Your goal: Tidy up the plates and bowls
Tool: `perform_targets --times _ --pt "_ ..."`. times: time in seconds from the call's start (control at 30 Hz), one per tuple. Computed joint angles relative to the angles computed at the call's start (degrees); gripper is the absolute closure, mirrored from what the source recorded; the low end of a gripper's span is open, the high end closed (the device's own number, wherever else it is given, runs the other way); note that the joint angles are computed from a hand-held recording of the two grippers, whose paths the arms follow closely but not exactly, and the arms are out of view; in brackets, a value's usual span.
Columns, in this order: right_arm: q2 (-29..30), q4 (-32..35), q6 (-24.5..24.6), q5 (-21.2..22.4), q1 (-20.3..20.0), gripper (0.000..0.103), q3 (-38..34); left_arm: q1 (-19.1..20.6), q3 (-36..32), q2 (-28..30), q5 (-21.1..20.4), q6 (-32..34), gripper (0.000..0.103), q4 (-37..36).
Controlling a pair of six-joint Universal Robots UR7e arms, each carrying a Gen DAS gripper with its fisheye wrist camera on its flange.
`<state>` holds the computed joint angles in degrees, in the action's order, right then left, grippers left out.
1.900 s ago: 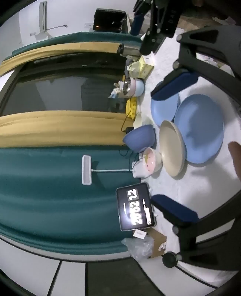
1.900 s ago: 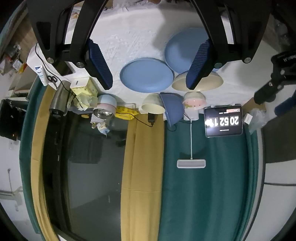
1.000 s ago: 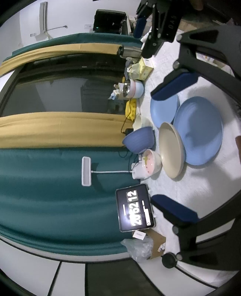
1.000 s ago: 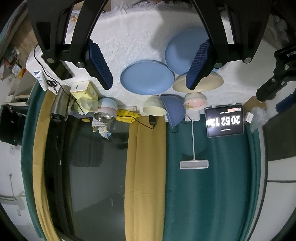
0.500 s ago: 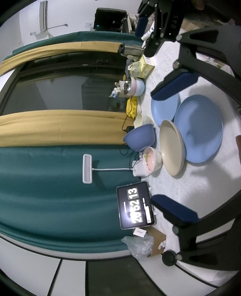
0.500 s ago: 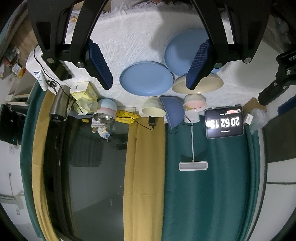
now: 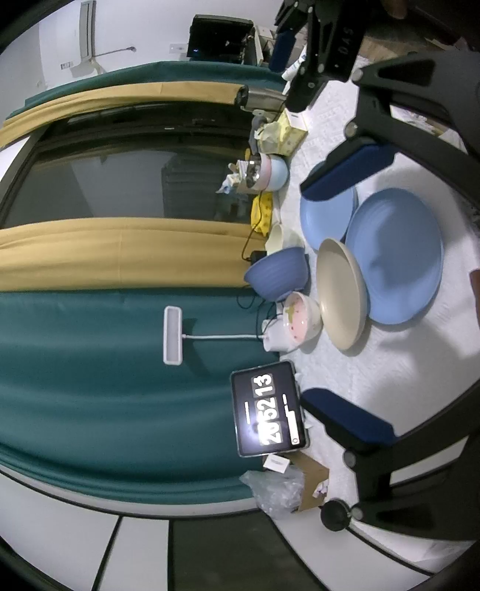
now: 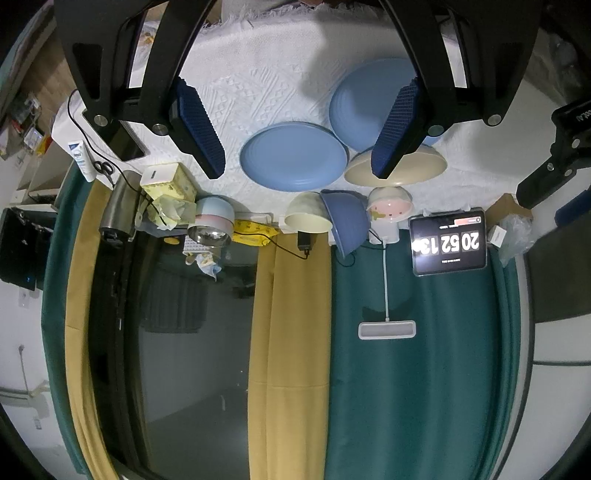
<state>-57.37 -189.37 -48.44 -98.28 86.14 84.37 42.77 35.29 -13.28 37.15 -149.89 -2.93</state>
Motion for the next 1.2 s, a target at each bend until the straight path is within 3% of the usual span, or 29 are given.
perform_targets --times 0.97,1.2 --pt "-0.1 0.1 -0.1 0.1 -0.2 0.019 0.1 0.1 0.7 -0.2 -0.3 -0.5 0.001 -0.4" --pt "1.5 1.8 -0.3 -0.6 -0.2 0.019 -2.1 0.7 -4.9 2.7 -0.7 -0.9 0.001 3.4"
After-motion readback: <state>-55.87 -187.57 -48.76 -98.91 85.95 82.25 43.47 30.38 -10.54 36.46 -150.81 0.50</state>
